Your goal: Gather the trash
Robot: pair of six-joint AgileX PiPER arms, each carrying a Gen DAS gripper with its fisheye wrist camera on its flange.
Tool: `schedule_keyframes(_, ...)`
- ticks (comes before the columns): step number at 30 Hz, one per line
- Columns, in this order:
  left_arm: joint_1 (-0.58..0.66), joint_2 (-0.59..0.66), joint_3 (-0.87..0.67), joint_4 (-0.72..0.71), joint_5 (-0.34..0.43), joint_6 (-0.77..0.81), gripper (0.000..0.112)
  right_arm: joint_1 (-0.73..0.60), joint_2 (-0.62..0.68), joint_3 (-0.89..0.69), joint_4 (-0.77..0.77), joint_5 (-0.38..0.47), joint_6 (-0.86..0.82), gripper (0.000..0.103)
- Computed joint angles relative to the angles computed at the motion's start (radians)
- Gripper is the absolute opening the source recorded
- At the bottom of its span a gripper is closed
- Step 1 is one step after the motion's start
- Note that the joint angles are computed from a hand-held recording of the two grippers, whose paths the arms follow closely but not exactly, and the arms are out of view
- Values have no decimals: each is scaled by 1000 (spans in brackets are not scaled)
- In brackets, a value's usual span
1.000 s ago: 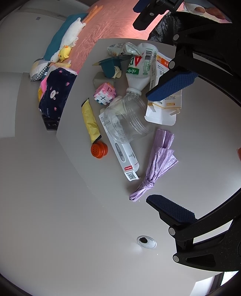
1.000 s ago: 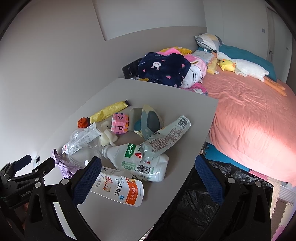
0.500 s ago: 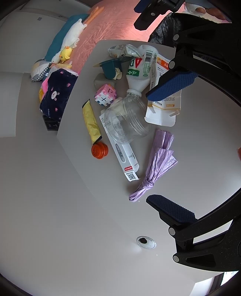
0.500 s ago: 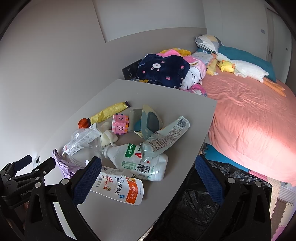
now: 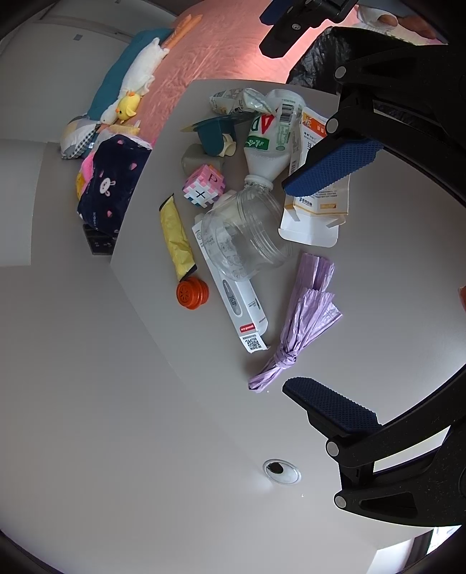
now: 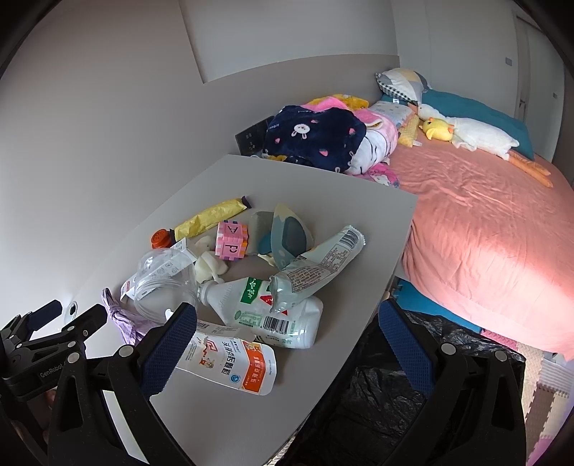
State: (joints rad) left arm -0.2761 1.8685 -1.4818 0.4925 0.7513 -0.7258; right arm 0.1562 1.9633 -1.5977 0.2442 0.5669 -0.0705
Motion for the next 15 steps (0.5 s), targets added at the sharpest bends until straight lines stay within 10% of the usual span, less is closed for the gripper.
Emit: schedule_keyframes(15,34,14,14,-79,-29,39,97,-26,2,24,46,-18,-46,101)
